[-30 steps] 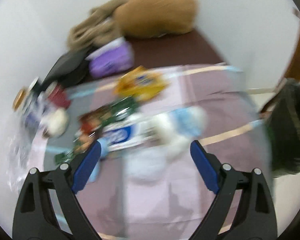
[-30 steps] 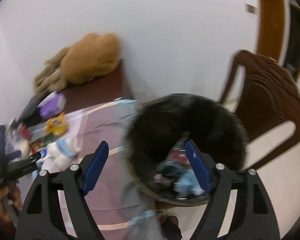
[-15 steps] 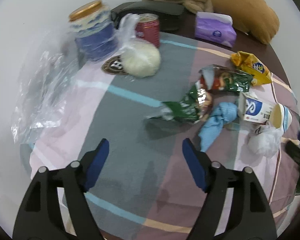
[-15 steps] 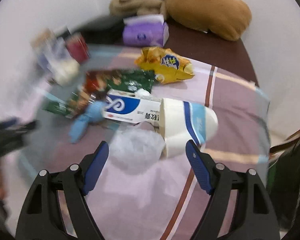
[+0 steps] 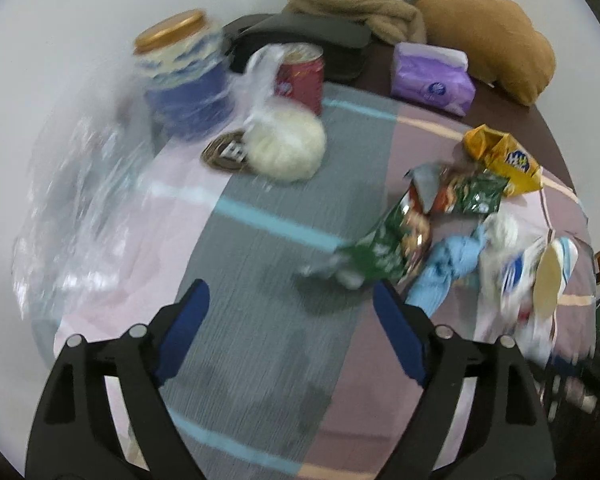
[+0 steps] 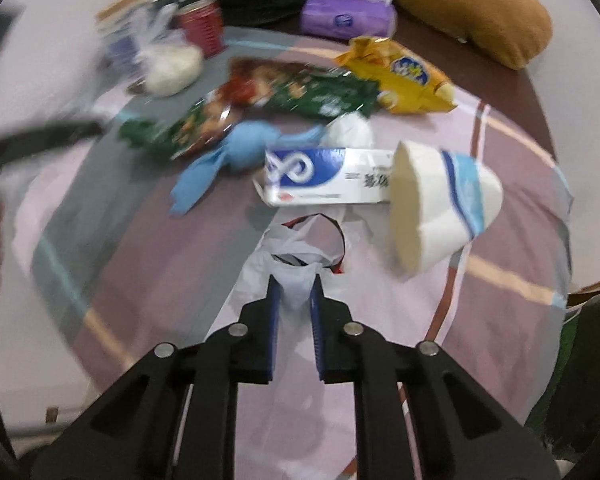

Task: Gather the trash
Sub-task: 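Grasp the green snack bag with the left tool while the right tool grasps the white plastic bag, then lift the green snack bag with the left tool while the right tool lifts the white bag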

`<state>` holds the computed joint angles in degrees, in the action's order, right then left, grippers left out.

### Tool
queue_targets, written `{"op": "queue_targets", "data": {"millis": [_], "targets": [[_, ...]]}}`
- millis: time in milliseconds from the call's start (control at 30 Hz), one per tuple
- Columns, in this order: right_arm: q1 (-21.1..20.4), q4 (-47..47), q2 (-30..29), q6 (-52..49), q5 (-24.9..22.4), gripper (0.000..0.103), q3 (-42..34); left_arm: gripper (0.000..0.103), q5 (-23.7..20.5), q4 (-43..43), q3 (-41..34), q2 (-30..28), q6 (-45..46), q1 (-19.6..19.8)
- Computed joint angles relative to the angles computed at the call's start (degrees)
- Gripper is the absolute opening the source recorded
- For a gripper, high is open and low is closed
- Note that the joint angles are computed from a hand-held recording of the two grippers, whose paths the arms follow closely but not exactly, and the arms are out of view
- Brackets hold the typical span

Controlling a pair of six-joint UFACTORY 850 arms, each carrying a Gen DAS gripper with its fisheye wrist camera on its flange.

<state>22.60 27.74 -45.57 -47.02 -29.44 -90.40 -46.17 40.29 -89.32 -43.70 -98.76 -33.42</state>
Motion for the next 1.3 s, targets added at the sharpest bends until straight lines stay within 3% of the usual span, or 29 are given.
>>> {"op": "queue_targets", "data": {"millis": [100, 200, 267, 367, 433, 533, 600, 767, 967, 1100, 1300], "targets": [[-0.6, 2.0, 2.4, -4.4, -1.0, 0.017, 3.8, 0.086, -0.1, 0.4, -4.7, -3.0, 4.1, 1.5], [-1.6, 2.0, 4.3, -3.3, 1.2, 0.031, 7.1, 0.086, 0.4, -2.6, -9.7, -6.4, 12.0, 2.6], [-2.6, 4.8, 5.1, -3.8, 1.5, 0.047, 8.0, 0.086, -1.2, -6.9, -14.8, -10.2, 20.8, 3.1], [-4.1, 7.8, 6.1, -4.1, 2.4, 0.053, 8.8, 0.063, -2.7, -13.1, -18.0, -12.7, 27.8, 3.6], [-5.0, 9.0, 6.3, -4.1, 2.5, 0.054, 8.9, 0.042, 2.1, -16.2, -14.9, -10.9, 28.8, 3.9], [-5.9, 10.1, 6.3, -3.3, 2.3, 0.055, 8.8, 0.031, 3.6, -18.0, -12.8, -9.8, 29.5, 3.7], [-6.2, 10.2, 6.1, -2.8, 2.1, 0.055, 8.6, 0.030, 4.4, -18.4, -10.5, -8.3, 28.8, 3.3], [-5.4, 10.5, 5.2, -3.1, 1.6, 0.055, 7.4, 0.030, 12.5, -20.4, -1.0, -1.8, 26.7, 1.9], [-3.3, 11.8, 3.0, -5.4, 0.6, 0.055, 4.6, 0.031, 15.8, -22.4, 5.0, 1.5, 24.9, 0.7], [-1.8, 6.9, 0.2, -0.8, -1.3, 0.055, 2.0, 0.044, 15.8, -20.0, 7.0, 2.6, 20.7, 0.1], [-2.7, 7.0, -0.7, -0.7, -4.1, 0.055, 2.3, 0.062, 16.1, -15.6, 9.1, 4.6, 15.1, -0.1]]}}
